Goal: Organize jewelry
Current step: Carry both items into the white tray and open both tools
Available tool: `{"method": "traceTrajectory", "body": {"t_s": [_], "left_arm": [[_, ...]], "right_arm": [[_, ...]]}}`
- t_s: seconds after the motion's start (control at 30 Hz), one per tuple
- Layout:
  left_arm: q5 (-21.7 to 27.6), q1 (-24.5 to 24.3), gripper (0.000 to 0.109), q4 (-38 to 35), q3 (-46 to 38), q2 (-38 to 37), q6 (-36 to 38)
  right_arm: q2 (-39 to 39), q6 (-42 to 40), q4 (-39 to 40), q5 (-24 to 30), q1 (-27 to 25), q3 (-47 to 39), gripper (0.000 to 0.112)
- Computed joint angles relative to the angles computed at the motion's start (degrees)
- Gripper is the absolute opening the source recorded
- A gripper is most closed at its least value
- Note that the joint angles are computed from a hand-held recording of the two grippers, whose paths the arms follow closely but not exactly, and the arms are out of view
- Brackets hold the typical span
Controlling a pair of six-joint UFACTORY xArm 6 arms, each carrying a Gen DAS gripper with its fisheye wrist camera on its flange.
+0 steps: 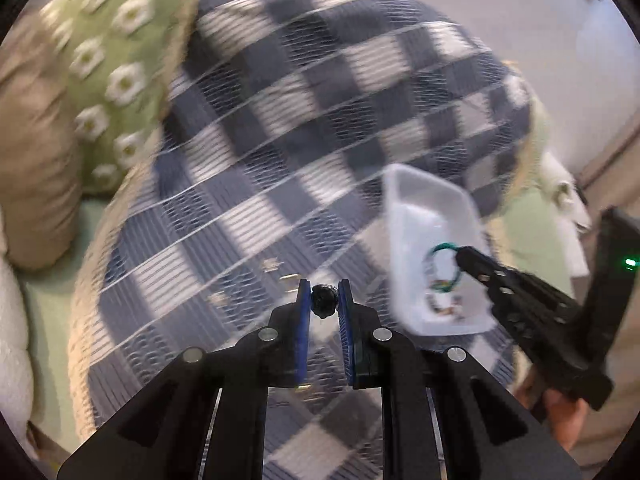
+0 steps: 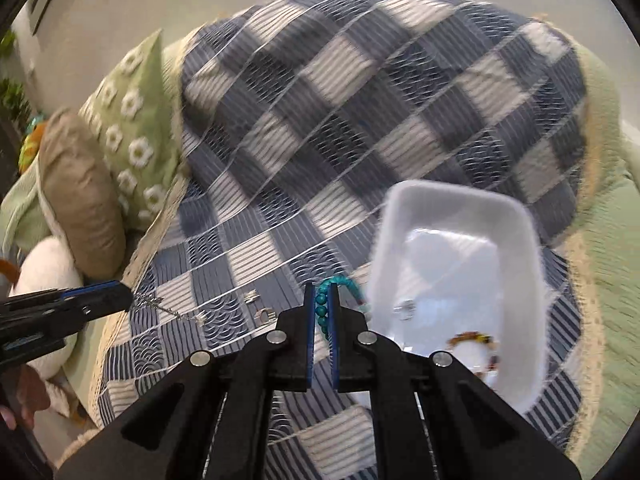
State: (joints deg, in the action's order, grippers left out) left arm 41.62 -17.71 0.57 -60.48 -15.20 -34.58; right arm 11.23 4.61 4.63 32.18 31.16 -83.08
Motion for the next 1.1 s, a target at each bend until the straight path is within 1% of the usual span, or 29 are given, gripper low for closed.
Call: {"method": "traceTrajectory", "body": {"t_s": [0.07,0.2,0.37,0.47,0.53,0.7,0.8,0.97,1.03,1.1], "left_arm": [[0.1,-2.1,0.013,0.0,-3.5,2.7,-0.2],[0.1,-6.5,0.013,-0.3,-12.0,10.7,-0.2],[0.6,-8.8,0.013,-6.4,-19.3,19.2,3.1],[2.2,-10.0,0.013,-5.3,-24.0,24.2,2.0],[3.0,-10.4,0.013,-5.0,-26.5,27.4,1.2],[4.4,-9.8,0.013,-3.6,-30.0,33.4,-2.0],[5.5,-9.4,0.013,-3.7,-31.4,36.4,-2.6],[6.7,-9.4,0.014,-1.1,-32.6,39.2,-4.3],[8.8,-9.6,0.014,0.7,-34.0,40.6,-5.0],[9.3,-9.6,0.014,1.1,-34.0,40.9,-4.7]], "right_arm": [[-1.0,1.0,-0.4,0.1,-2.0,0.7,0.007],[-2.1,-0.1,1.3,0.8,-5.3,2.0,0.007],[-2.0,-1.2,2.8,1.5,-8.8,3.1,0.007],[-0.9,-2.9,7.1,2.8,-11.1,3.0,0.007],[0.5,-4.8,10.5,4.2,-12.1,2.2,0.007],[3.8,-5.5,12.1,5.7,-13.1,0.6,0.007],[5.5,-5.9,13.1,6.4,-13.4,-0.6,0.007],[6.9,-5.9,14.3,6.9,-13.6,-1.9,0.007],[7.1,-5.7,14.0,6.7,-13.3,-2.0,0.007],[7.4,-5.5,13.4,6.7,-13.1,-2.1,0.007]]}}
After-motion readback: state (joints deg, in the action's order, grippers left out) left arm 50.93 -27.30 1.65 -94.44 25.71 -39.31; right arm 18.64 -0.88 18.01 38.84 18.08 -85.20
